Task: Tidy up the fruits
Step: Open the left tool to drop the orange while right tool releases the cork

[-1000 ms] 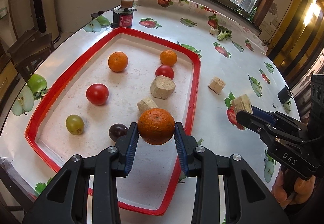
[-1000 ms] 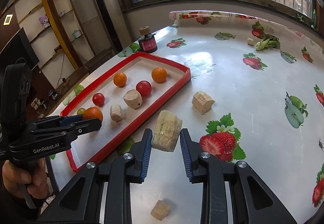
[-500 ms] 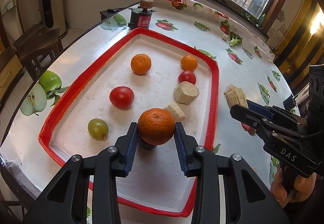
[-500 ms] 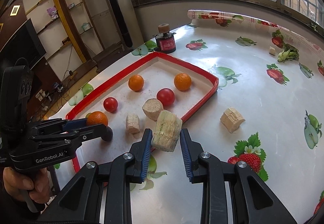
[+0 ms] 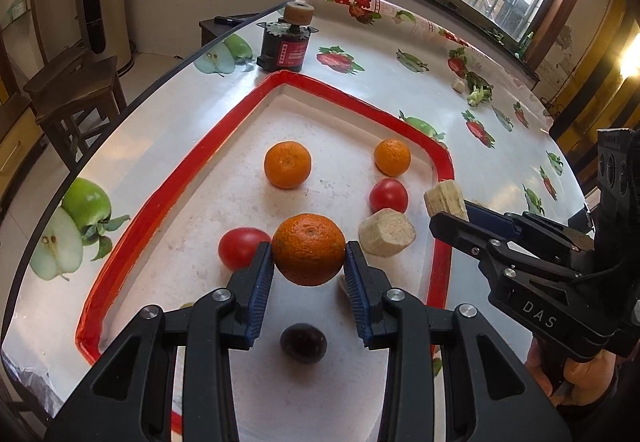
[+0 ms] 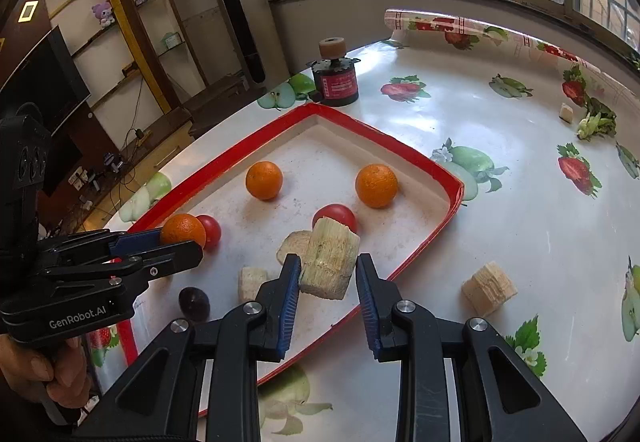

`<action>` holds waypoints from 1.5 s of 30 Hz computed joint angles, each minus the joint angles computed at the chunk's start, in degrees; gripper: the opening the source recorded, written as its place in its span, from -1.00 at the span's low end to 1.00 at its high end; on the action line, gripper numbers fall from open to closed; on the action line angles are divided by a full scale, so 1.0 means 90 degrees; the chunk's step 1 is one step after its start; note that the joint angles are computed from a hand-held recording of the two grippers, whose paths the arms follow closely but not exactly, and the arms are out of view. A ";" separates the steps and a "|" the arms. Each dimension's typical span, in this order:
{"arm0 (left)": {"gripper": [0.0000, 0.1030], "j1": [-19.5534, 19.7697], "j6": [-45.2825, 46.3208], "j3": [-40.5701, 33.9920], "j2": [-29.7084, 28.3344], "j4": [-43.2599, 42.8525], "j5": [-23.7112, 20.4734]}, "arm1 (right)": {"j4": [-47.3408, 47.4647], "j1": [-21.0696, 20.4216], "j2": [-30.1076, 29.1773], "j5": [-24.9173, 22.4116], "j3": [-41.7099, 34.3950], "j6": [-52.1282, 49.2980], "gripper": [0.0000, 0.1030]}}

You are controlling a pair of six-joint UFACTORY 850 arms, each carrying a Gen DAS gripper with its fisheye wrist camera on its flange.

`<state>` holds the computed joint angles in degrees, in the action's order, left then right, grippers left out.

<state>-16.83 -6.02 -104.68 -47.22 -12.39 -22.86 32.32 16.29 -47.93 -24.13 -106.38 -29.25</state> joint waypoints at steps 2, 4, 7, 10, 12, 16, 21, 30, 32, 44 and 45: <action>-0.35 -0.0015 -0.0030 -0.0331 -0.0213 0.0046 -0.0173 | -0.0240 -0.0023 -0.0162 -0.0074 -0.0249 0.0241 -0.44; -0.35 -0.0031 -0.0072 -0.0607 -0.0393 0.0103 -0.0316 | -0.0432 -0.0053 -0.0350 -0.0214 -0.0540 0.0452 -0.44; -0.35 -0.0052 -0.0137 -0.0943 -0.0614 0.0185 -0.0491 | -0.0693 -0.0083 -0.0604 -0.0377 -0.0917 0.0699 -0.44; -0.35 -0.0053 -0.0169 -0.1180 -0.0792 0.0220 -0.0654 | -0.0870 -0.0111 -0.0850 -0.0550 -0.1267 0.0870 -0.44; -0.35 -0.0058 -0.0220 -0.1323 -0.0905 0.0268 -0.0768 | -0.0866 -0.0135 -0.0973 -0.0644 -0.1434 0.0881 -0.44; -0.35 -0.0061 -0.0177 -0.1433 -0.1014 0.0234 -0.0876 | -0.0759 -0.0146 -0.1045 -0.0683 -0.1527 0.0800 -0.43; -0.33 -0.0084 -0.0365 -0.1479 -0.1025 0.0430 -0.0959 | -0.0647 -0.0159 -0.1042 -0.0659 -0.1509 0.0728 -0.40; 0.03 -0.0120 -0.0743 -0.0992 -0.0672 0.0729 -0.0669 | -0.0267 -0.0187 -0.0598 -0.0380 -0.0868 0.0306 -0.29; 0.03 -0.0130 -0.0771 -0.0935 -0.0625 0.0753 -0.0662 | -0.0184 -0.0194 -0.0437 -0.0268 -0.0640 0.0210 -0.27; 0.03 -0.0259 -0.0594 -0.0069 -0.0030 0.0498 -0.0231 | 0.0660 -0.0368 0.0638 0.0322 0.0989 -0.0613 -0.24; 0.03 -0.0269 -0.0527 -0.0016 0.0007 0.0417 -0.0205 | 0.0733 -0.0393 0.0716 0.0365 0.1115 -0.0669 -0.24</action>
<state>-19.25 -10.77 -104.83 -47.16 -8.64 -24.71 38.92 12.75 -41.49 -20.84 -96.35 -35.26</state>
